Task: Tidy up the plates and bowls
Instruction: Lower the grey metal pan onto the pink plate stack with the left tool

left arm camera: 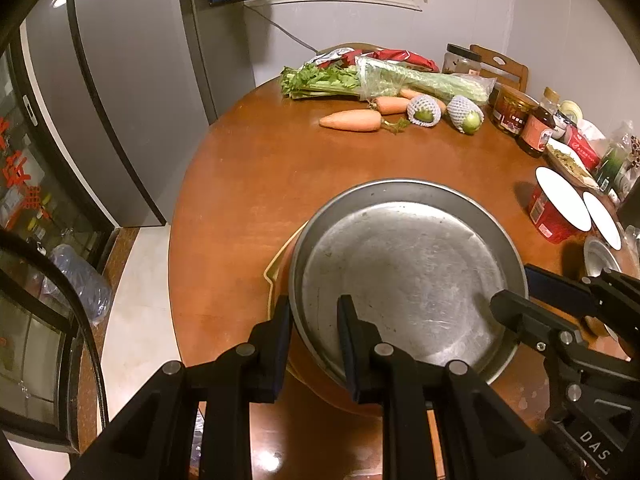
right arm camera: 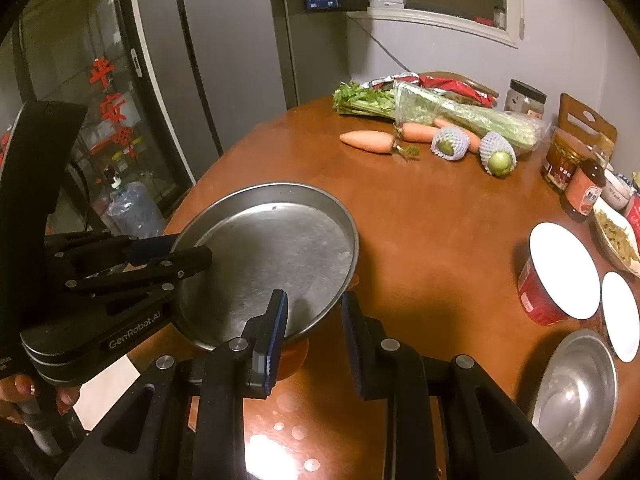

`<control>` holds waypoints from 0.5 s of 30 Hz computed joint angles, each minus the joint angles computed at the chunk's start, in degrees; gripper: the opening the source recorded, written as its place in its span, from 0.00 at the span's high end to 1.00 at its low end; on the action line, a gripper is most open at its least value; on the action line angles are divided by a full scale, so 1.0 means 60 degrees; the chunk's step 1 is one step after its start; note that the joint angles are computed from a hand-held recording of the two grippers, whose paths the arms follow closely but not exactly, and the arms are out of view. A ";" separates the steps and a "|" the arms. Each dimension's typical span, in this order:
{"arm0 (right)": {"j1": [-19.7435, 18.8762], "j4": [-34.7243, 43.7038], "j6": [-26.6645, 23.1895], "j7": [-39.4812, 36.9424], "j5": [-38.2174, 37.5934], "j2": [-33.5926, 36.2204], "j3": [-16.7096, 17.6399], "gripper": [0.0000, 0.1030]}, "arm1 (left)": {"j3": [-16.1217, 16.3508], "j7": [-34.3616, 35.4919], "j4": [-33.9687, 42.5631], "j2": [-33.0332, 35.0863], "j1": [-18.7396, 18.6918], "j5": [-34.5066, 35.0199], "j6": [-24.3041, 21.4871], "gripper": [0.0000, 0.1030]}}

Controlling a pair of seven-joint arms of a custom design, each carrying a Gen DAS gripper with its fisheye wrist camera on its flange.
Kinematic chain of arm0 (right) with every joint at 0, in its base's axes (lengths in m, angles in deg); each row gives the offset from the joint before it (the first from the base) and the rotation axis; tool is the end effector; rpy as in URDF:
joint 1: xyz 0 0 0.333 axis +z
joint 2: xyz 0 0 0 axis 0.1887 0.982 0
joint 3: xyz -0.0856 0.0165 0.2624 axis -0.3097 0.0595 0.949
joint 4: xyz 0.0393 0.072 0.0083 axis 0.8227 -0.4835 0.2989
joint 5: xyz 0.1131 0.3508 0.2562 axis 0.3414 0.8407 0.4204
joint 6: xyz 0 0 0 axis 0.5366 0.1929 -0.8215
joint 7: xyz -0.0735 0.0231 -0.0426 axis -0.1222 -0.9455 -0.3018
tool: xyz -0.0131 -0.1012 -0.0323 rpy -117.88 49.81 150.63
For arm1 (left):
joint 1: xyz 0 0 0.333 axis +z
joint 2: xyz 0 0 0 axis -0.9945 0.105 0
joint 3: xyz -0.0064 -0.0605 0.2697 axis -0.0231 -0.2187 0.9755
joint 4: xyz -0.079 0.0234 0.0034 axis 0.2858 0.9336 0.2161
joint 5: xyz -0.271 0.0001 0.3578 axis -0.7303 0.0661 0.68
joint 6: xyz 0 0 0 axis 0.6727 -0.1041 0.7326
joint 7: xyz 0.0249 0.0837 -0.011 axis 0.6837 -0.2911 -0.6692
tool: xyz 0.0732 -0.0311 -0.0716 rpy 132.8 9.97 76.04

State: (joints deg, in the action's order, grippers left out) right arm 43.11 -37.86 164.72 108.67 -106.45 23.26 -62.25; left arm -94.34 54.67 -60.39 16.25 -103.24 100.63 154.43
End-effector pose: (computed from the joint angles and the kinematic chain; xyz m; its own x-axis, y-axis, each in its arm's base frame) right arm 0.5056 0.4523 0.4734 0.2951 -0.9498 -0.1040 -0.7589 -0.1669 -0.6294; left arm 0.5522 -0.3751 0.4639 -0.1762 -0.9839 -0.0290 -0.8064 0.1611 -0.5689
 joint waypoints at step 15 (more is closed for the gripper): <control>0.0089 0.0216 0.0033 0.0043 -0.0059 0.0318 -0.0124 0.71 | 0.0052 0.0044 0.0078 0.0207 0.0018 0.0007 0.0039 0.78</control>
